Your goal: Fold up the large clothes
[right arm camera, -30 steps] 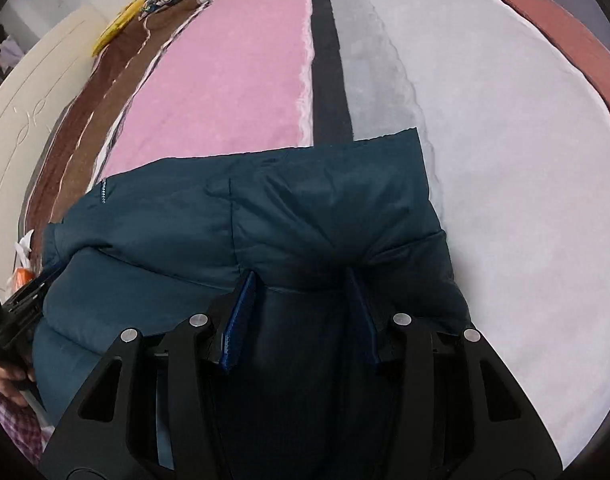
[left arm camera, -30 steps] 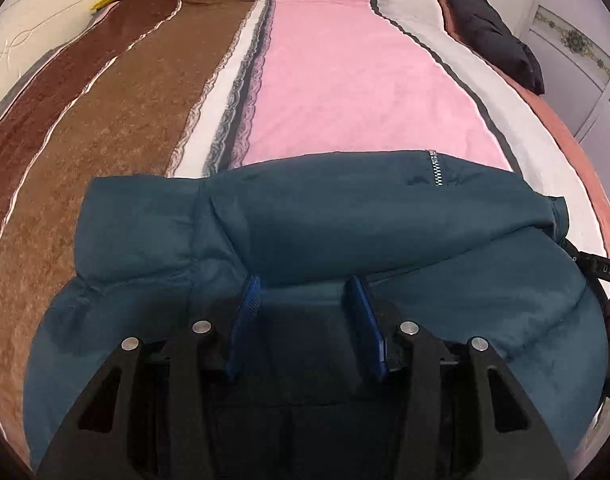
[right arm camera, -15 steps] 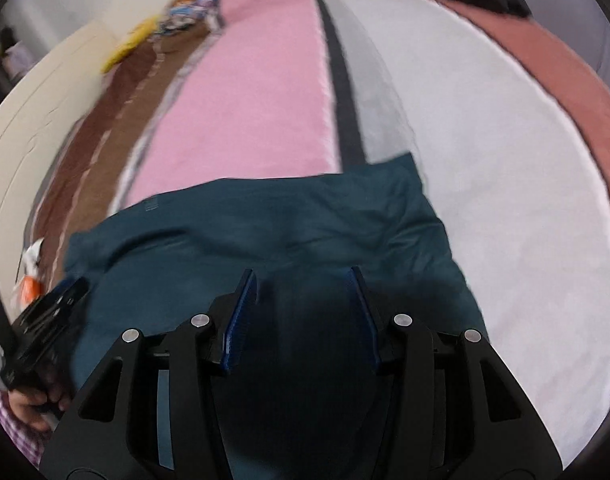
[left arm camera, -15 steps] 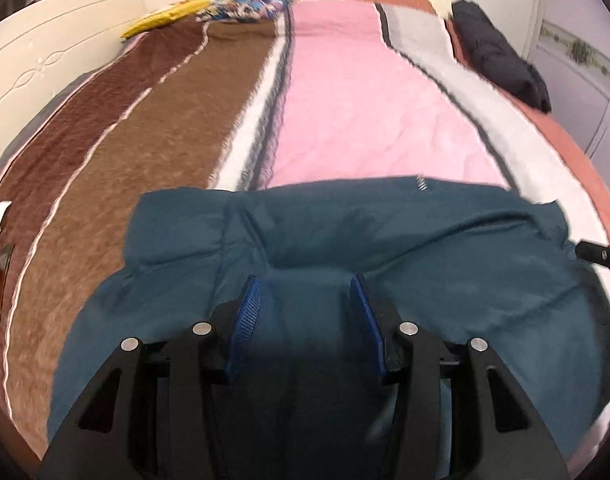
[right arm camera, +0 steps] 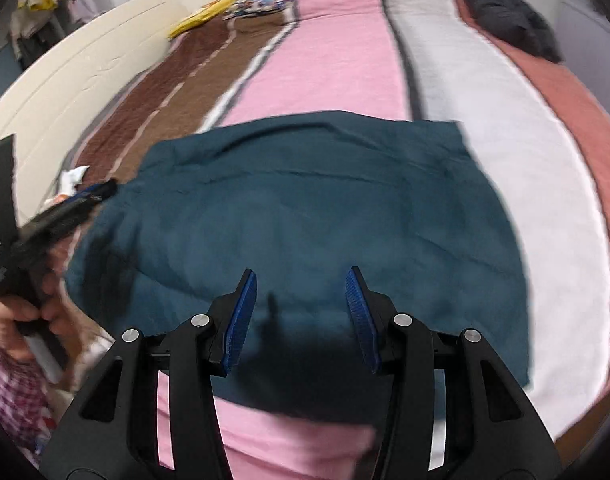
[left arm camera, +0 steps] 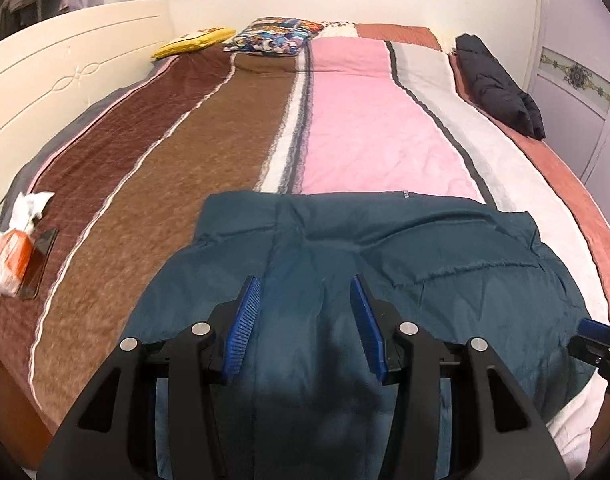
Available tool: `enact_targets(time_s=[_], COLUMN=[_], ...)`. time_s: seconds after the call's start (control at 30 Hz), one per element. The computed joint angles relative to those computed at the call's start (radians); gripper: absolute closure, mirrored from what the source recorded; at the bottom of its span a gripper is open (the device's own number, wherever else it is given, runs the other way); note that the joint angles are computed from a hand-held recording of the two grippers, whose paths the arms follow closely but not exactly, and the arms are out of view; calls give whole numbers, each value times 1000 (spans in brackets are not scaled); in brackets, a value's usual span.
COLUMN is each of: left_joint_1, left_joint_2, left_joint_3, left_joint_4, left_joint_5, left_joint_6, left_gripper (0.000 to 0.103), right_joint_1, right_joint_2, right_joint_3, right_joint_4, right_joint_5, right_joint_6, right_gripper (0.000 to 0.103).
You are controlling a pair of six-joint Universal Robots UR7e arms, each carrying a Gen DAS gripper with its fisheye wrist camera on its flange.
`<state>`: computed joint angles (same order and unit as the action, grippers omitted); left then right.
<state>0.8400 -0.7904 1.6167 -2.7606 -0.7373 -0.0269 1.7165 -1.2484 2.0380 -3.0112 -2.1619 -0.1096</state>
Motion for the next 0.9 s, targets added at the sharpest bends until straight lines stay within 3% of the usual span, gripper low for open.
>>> enact_targets(time_s=[0.13,0.23,0.4,0.6,0.67,0.77,0.9], left_joint_1=[-9,-14,-15,17,53,81,97], left_joint_2=[-41,-64,-88,-79,-72,-52,-46], left_joint_3=[53,91,126,134,129,141,127], left_joint_4=[12,11,31,93,134,60,68], left_joint_5=[25,39,53,61,22,-3,-32], left_joint_6=[-33,-54,-97,-153,-187,-117,-117], left_gripper=[55,55,55,55,52,49,49], right_joint_1=[-5,-39,-104,-160,-182,-209,-209], right_joint_2=[-80,-137,-181,-140,-131,-128,-112], right_joint_3=[119,175,211,202,198,196,183], right_joint_4=[-71,-62,-25,13,20,26,44], right_joint_5=[-117,-149,-121,-98,-77,-40,-58], right_joint_6=[28,80,134,144,147,155,162], right_gripper=[57,57,57,54,54,54,53])
